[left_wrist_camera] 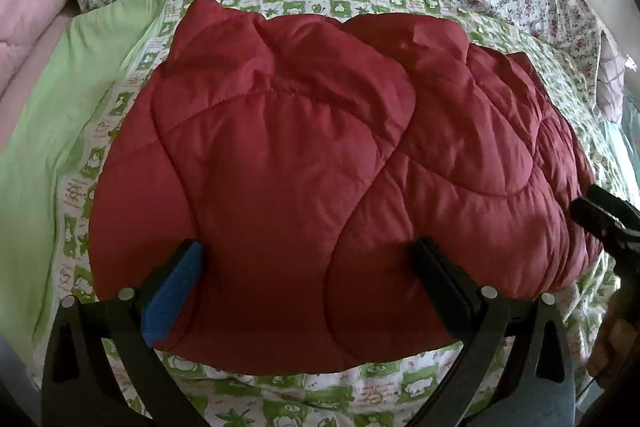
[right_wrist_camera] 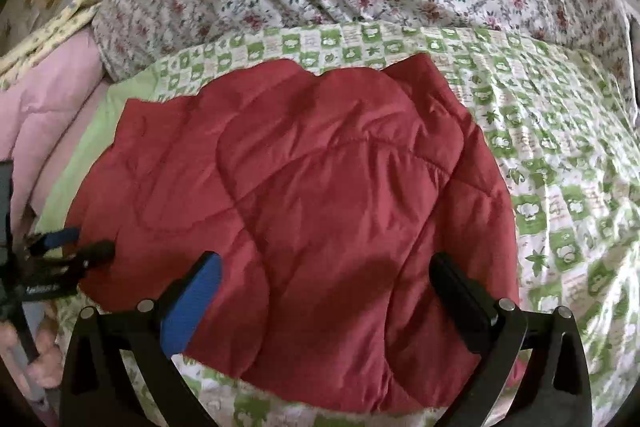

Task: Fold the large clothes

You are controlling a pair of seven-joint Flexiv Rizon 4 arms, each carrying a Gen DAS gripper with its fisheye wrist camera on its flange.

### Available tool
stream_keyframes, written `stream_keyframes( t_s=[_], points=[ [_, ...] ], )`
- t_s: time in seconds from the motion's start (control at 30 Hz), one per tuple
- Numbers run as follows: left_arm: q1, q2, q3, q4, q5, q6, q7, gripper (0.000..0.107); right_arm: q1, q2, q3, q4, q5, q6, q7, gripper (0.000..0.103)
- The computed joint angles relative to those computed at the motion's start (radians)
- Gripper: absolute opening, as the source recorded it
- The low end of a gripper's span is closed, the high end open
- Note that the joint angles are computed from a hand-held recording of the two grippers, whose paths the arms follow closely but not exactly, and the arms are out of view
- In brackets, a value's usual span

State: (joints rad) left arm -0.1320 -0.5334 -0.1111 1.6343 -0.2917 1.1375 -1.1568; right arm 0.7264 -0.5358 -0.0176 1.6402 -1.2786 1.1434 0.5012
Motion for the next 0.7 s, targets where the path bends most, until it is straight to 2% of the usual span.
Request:
stream_keyframes(
  t_s=[0.17, 0.53, 0.6, 0.7],
  points=[
    [0.005, -0.010, -0.007, -0.001, -0.005, 0.015, 0.010, 0.103, 0.002, -0.042, 0.019, -0.043, 0.127, -0.049, -0.129, 0.103],
    [-0.010, -0.070, 0.002, -0.067, 0.014, 0.030, -0.011, 0.103, 0.011, -0.066, -0.031, -0.056, 0.173, -0.020, -0.157, 0.103],
    [-0.013, -0.080, 0.006, -0.082, 0.020, 0.022, -0.019, 0.103, 0.021, -0.052, -0.047, -0.049, 0.156, -0.014, -0.131, 0.103],
    [-0.016, -0.091, 0.008, -0.096, 0.028, 0.025, -0.023, 0.103, 0.023, -0.037, -0.048, -0.048, 0.141, -0.052, -0.132, 0.103]
  ],
)
